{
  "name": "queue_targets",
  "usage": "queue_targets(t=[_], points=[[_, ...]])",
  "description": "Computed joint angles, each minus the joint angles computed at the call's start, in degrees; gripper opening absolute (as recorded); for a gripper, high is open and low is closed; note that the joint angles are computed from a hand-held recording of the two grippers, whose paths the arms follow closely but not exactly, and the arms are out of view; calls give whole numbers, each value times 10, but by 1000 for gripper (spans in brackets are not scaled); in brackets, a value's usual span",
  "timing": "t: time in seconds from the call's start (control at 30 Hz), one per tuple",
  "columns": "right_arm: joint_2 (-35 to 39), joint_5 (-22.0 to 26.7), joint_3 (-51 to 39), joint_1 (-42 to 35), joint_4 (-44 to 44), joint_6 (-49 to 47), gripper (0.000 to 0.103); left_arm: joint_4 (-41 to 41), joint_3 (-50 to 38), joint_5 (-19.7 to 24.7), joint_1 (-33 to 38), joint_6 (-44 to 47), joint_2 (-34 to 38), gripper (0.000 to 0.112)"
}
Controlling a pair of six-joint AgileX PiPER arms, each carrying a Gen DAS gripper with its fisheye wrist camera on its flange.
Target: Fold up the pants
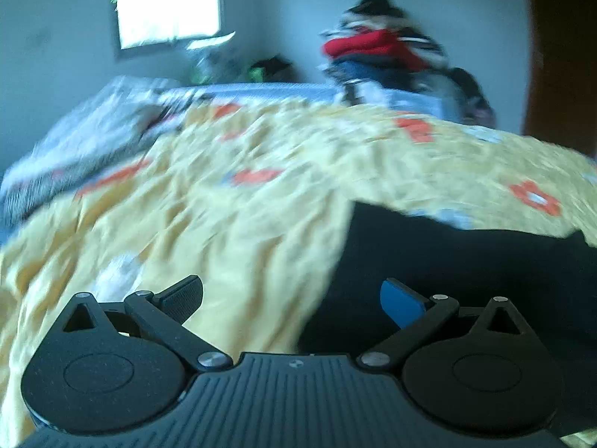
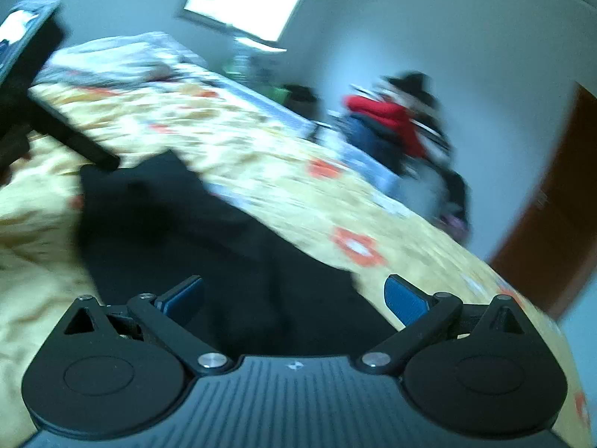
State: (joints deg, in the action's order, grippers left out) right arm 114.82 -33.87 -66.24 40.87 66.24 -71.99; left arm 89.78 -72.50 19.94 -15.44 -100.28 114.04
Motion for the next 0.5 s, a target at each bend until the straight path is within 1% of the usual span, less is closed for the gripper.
queue_targets(t=[0.13,0.23,0.3,0.33,0.4,0.43,0.47,0.5], points=[[47,35,-76,32,13,-90,103,-162,6,-66,60,125,-4,102],[88,29,-116,59,-50,-98,103,-213,22,-113,94,160,-5,102],[120,28,-159,73,-32,-165,103,-266,27,-139,110,199,-4,103],[139,25,-186,78,-11,-206,102,-276,31,-147,113,202,-6,102],[169,34,-235,82,33,-270,102,-252,36,-160,121,171,-10,102],[178,51,-256,79,57,-298,99,-261,33,-164,123,175,-6,102],[186,74,-276,76,86,-330,89,-273,36,-172,127,182,-8,102],[194,91,-299,73,123,-366,82,-274,41,-184,133,176,-11,102]])
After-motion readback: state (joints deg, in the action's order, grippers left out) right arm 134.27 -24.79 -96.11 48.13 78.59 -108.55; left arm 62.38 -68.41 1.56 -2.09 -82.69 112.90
